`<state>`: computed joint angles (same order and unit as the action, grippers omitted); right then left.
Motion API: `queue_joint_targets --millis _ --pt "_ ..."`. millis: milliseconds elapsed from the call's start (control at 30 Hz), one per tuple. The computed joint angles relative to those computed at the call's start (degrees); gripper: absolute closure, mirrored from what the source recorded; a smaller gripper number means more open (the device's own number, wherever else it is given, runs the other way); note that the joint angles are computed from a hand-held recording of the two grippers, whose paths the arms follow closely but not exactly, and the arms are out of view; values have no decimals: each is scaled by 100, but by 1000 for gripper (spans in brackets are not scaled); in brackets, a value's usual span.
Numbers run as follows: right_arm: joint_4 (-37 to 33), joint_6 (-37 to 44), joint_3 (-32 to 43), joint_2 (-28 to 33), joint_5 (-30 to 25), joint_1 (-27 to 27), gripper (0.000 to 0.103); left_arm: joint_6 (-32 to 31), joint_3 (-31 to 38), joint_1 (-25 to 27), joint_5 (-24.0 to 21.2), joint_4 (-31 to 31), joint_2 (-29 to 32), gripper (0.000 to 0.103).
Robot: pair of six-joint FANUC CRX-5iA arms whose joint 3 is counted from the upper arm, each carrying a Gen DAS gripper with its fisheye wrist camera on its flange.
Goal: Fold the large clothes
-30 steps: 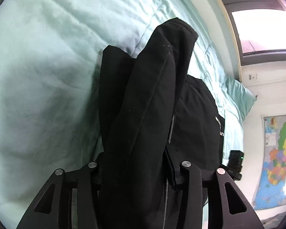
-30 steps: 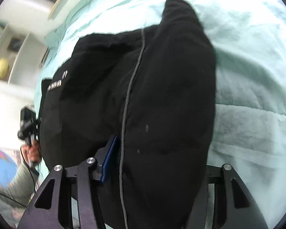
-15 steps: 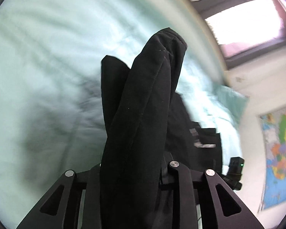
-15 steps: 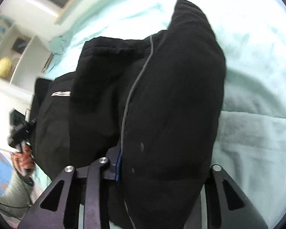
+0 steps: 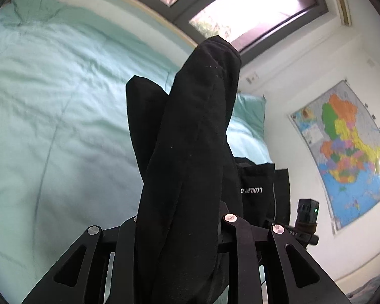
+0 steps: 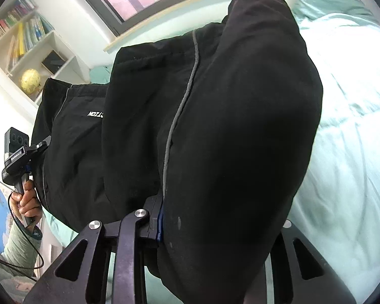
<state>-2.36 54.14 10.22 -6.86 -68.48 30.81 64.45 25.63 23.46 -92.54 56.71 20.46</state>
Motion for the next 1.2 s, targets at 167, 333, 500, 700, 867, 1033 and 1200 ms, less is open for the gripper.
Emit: queue_joint_targets --millis 167,333,500,700,867,1033,1200 --pt "-222 -437 -306 60 -412 116 67 18 -953 155 -363 -486 -326 77" --pt "-476 -1161 -853 352 -548 -152 53 781 -1377 304 -364 -2030 -259 57" --pt "-1728 -1980 -2097 -520 788 -1138 33 2127 -3013 1284 -302 -220 292 44" --pt "158 -2969 -1902 -837 113 27 32 968 -1281 1119 -489 -1643 -107 44" --pt "945 -2373 -709 18 -286 654 29 -129 -531 529 -580 -2089 -457 44" --pt "723 -1740 -769 278 -661 892 30 -449 -822 -224 -492 -3044 -745 44" --pt "756 -1638 -840 910 -1080 1048 28 -382 -1709 -295 86 -3219 -914 40"
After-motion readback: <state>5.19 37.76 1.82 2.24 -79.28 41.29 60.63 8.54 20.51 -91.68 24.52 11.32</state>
